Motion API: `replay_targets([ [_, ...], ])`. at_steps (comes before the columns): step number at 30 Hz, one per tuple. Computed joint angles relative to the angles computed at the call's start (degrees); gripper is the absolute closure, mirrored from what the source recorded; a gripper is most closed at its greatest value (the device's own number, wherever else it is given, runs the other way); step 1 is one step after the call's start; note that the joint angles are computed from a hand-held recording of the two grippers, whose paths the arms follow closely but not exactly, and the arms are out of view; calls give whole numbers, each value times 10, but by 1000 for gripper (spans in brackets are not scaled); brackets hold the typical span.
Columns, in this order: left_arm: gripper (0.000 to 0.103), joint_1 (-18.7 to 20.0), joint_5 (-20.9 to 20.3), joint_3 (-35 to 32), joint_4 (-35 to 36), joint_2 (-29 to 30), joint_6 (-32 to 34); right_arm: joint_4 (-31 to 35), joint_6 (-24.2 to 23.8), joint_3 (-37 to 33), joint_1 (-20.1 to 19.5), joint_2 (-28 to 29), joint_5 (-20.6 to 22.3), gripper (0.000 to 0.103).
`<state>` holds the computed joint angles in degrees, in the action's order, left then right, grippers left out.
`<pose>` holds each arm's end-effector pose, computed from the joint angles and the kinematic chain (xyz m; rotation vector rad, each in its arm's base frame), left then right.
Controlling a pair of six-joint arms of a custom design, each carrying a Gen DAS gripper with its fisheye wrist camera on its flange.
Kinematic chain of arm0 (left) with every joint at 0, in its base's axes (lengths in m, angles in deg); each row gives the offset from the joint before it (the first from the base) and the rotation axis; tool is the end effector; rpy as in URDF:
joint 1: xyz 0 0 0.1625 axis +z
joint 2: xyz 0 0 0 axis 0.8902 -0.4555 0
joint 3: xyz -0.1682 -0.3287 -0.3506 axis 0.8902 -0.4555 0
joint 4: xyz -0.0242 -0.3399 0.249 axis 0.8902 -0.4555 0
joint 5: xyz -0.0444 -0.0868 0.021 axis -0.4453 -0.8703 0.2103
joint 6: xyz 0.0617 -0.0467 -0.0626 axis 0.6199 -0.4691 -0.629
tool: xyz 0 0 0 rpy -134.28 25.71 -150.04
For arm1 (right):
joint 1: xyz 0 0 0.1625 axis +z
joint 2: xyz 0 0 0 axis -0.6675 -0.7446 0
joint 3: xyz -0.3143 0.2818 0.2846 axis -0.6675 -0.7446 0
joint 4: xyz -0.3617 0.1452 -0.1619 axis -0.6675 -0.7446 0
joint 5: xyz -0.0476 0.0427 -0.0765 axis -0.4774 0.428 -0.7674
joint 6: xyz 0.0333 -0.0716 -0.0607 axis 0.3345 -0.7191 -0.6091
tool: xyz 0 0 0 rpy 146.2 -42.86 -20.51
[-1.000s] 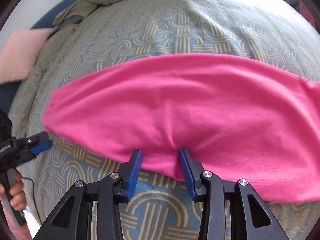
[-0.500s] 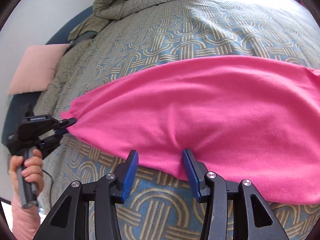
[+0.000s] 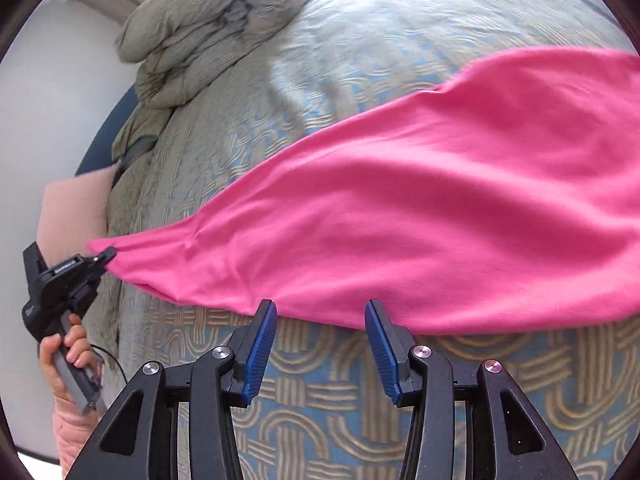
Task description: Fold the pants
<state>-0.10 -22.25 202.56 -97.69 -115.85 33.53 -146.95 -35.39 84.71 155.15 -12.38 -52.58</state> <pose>-0.0905 -0.5690 0.3070 0.3434 2.6883 -0.7246 0.2419 -0.3674 0.0995 -0.5306 -2.6437 0.9279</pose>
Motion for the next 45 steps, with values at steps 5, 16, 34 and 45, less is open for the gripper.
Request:
replay_targets([
  [5, 95, -84, -29, 30, -14, 22, 45, -71, 5, 51, -3, -12, 0, 56],
  [16, 84, -193, -160, 39, 85, 200, 28, -169, 41, 165, 0, -73, -86, 56],
  [34, 47, -73, 0, 115, 55, 9, 45, -79, -54, 107, -104, -151, 83, 47],
  [45, 42, -71, 4, 140, 5, 57, 142, 7, 16, 64, -147, -146, 123, 46],
])
